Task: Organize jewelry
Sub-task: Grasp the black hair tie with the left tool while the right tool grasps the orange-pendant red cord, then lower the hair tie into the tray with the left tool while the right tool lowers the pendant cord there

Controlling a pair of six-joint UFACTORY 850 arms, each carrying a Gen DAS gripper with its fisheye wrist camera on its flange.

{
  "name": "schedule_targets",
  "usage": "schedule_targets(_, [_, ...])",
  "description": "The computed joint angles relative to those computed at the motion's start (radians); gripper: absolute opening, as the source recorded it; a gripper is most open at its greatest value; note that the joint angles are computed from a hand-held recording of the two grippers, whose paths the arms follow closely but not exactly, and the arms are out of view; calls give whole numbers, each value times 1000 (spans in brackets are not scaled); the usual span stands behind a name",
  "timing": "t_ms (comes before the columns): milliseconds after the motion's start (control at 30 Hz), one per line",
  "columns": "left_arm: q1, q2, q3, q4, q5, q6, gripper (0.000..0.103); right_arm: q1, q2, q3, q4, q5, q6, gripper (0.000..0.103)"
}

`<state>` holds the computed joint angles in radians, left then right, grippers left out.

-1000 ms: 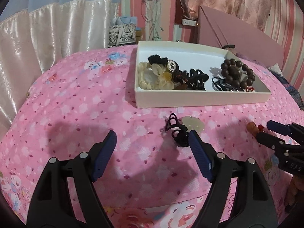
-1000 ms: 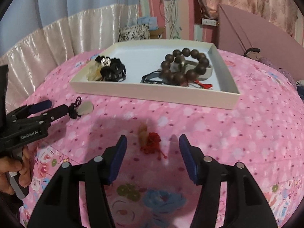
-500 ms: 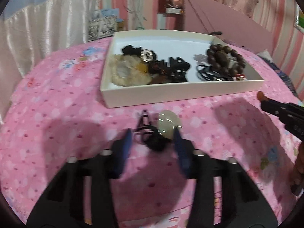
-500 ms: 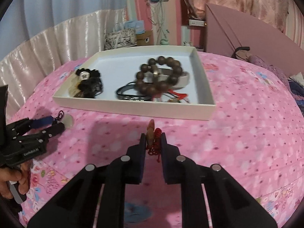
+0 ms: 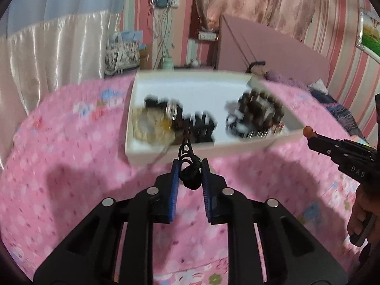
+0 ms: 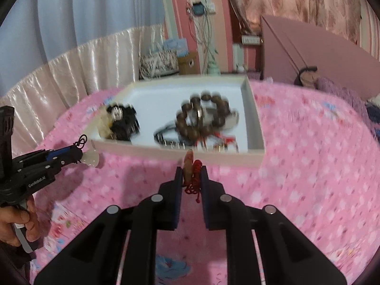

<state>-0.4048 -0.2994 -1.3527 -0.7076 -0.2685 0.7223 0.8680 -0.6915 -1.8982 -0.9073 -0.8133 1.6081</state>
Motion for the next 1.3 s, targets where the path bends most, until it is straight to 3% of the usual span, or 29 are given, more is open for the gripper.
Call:
schedule_targets(300, [-12,-47,-160,-11,27,3,16,-34,2,-74,-117,-26,19,14])
schedule_targets(667, [-32,-192,-272,244,108,-301,16,-74,-128,-216,-143,-18,-15,14])
schedule_targets(1000, [-37,-212,-238,128,181,-188,16,-70,-173,-220,-175,-79,26,14])
schedule_targets(1300, [-51,-224,-233,448,206,-488,16,-74,-197,-250,-155,-97,1,14])
